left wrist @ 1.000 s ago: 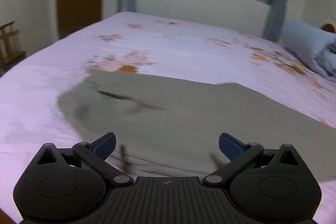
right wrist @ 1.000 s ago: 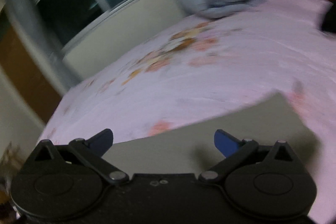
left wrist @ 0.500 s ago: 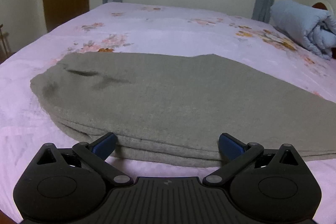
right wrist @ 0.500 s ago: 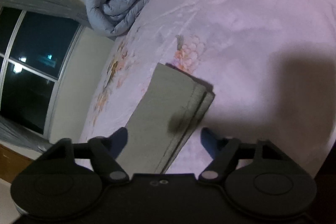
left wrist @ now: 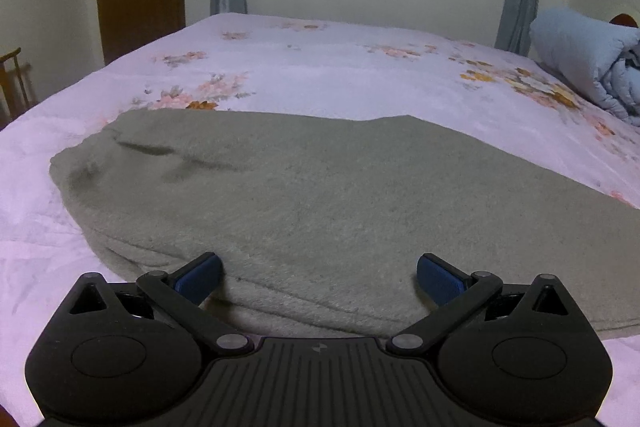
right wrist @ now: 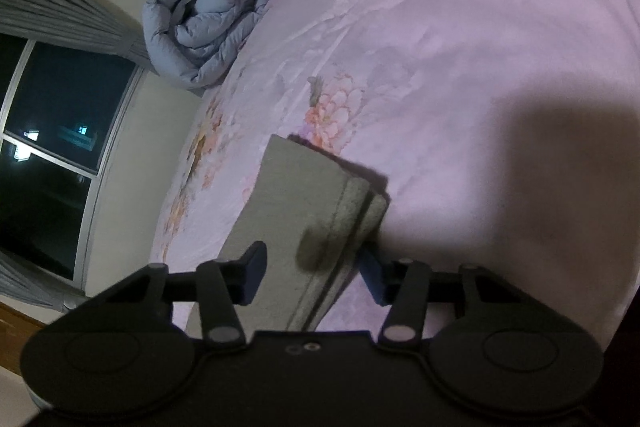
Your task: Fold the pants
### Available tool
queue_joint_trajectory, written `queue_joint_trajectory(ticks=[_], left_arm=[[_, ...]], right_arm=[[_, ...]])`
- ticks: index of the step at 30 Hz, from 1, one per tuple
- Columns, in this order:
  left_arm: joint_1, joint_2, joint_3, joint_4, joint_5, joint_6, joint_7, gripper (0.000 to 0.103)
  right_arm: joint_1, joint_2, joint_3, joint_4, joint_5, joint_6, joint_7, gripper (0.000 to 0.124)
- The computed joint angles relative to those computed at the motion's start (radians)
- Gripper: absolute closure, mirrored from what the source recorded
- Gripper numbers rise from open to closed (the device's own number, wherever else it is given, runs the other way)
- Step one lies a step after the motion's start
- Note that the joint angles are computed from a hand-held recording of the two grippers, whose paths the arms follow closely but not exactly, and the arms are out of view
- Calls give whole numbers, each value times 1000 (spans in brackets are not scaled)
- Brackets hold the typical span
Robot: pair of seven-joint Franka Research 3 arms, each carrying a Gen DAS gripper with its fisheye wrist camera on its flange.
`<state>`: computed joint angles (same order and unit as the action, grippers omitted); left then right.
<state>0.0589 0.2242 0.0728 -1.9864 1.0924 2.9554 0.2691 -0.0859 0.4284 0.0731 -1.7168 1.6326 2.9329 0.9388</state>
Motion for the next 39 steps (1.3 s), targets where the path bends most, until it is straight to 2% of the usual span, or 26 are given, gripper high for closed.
queue_joint_trajectory(ticks=[4, 6, 8, 9, 10, 13, 15, 17, 19, 24, 25, 26, 29, 31, 34, 37, 39], left_arm=[[2, -1, -5, 1, -27, -14, 11, 0], [-10, -23, 11, -10, 27, 6, -67, 0], [-27, -37, 26, 0, 156, 47, -199, 0], [-22, -35, 10, 11, 159, 60, -188, 0], [-18, -24, -18, 27, 113, 55, -128, 0], [-12, 22, -114, 69, -150, 14, 129, 0], [-49, 55, -133, 100, -206, 31, 162, 0], [-61, 97, -193, 146, -320, -9, 279, 0], [-76, 132, -227, 186, -395, -40, 363, 0], [-118, 200, -263, 259, -529, -88, 505, 0], [-133, 207, -252, 264, -540, -93, 514, 0], [-169, 207, -214, 261, -519, -88, 489, 0], [-214, 205, -171, 261, -528, -93, 510, 0], [-193, 186, -189, 236, -568, -37, 520, 0], [-220, 204, -186, 279, -604, -149, 598, 0], [-293, 216, -111, 279, -506, -139, 528, 0], [-305, 210, -95, 269, -479, -126, 487, 0]], right_arm=[[-9, -3, 0, -7, -25, -13, 24, 96], [-7, -5, -4, -15, -56, -8, 55, 106], [-24, -5, 6, -15, -2, -24, 25, 106], [-24, -5, 5, -15, 11, -24, 11, 106], [-19, -6, 2, -15, 18, -21, -9, 106], [-4, -6, -4, -16, -5, 2, -22, 110], [-4, -8, -4, -18, 6, 3, -41, 110], [-4, -11, -6, -21, 1, -3, -46, 110], [-10, -16, -8, -26, -6, -23, -47, 109], [-24, -17, -11, -28, -45, -67, -20, 109], [-25, -17, -10, -28, -48, -69, -20, 109], [-28, -17, -8, -28, -46, -73, -22, 109], [-38, -19, -5, -29, -14, -90, -47, 107], [-39, -19, -6, -31, 3, -98, -58, 107], [-31, -21, -11, -32, 7, -91, -67, 107], [-23, -21, -13, -33, 22, -76, -90, 107], [-19, -25, -15, -36, 19, -73, -88, 108]])
